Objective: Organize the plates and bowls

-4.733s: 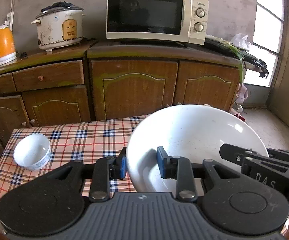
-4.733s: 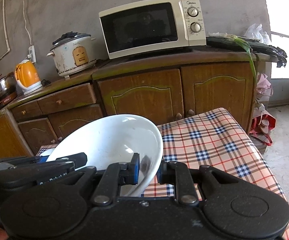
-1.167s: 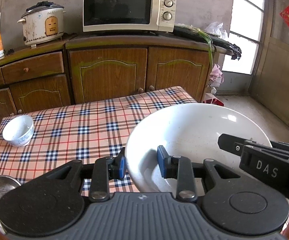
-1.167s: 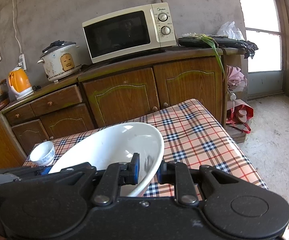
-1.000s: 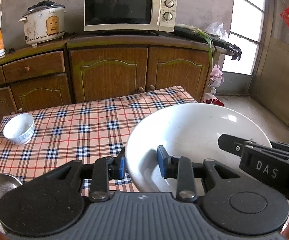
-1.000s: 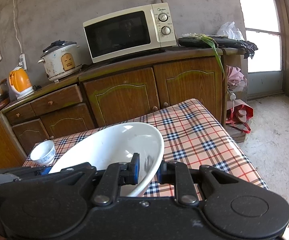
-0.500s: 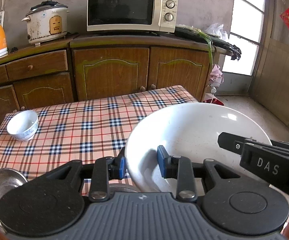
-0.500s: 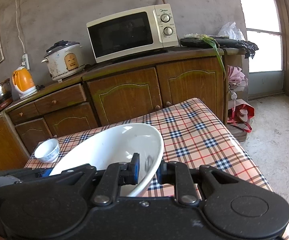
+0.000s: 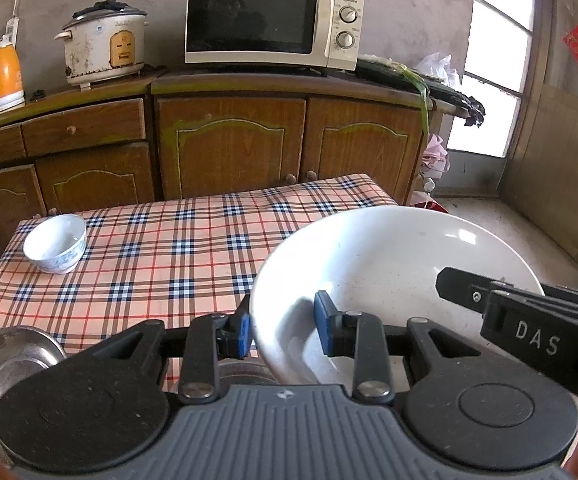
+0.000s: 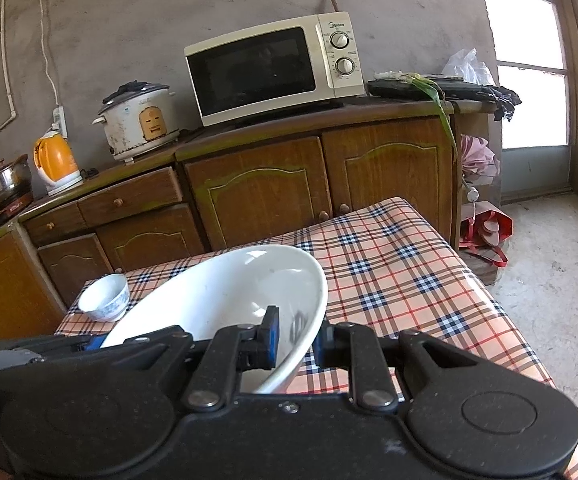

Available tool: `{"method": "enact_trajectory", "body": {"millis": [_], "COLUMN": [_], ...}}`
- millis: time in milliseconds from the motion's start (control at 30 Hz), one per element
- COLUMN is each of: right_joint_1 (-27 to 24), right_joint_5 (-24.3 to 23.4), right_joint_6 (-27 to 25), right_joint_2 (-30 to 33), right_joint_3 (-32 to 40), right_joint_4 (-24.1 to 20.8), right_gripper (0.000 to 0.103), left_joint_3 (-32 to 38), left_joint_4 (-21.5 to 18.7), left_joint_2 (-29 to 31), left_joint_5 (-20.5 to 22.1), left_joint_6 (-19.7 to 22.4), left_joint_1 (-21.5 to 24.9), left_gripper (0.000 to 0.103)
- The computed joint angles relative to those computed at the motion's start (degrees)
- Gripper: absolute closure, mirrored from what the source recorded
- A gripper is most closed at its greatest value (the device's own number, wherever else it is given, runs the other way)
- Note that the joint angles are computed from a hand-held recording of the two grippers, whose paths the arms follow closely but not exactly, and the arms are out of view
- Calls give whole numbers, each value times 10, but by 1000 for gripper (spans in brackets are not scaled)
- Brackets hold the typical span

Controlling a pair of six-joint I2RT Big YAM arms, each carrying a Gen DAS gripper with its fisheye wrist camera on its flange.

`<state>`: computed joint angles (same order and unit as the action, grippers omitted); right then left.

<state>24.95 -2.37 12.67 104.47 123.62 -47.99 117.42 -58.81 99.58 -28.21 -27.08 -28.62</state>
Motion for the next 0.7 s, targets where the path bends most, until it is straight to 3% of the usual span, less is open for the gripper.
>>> {"method": "enact_trajectory", "body": {"millis": [700], "right_joint_1": [28], "right_joint_5": [1], "right_joint_6": [-7], "right_joint_2": [-42], "right_joint_3": [-65], "right_joint_4": [24], "right_gripper": [80], "left_joint_3": [-84], "left_joint_4": [22], "left_joint_2": [-60], "left_joint_5": [-19], "left_joint_6": [-31], "left_joint_1": [-3], "left_gripper": [72]}}
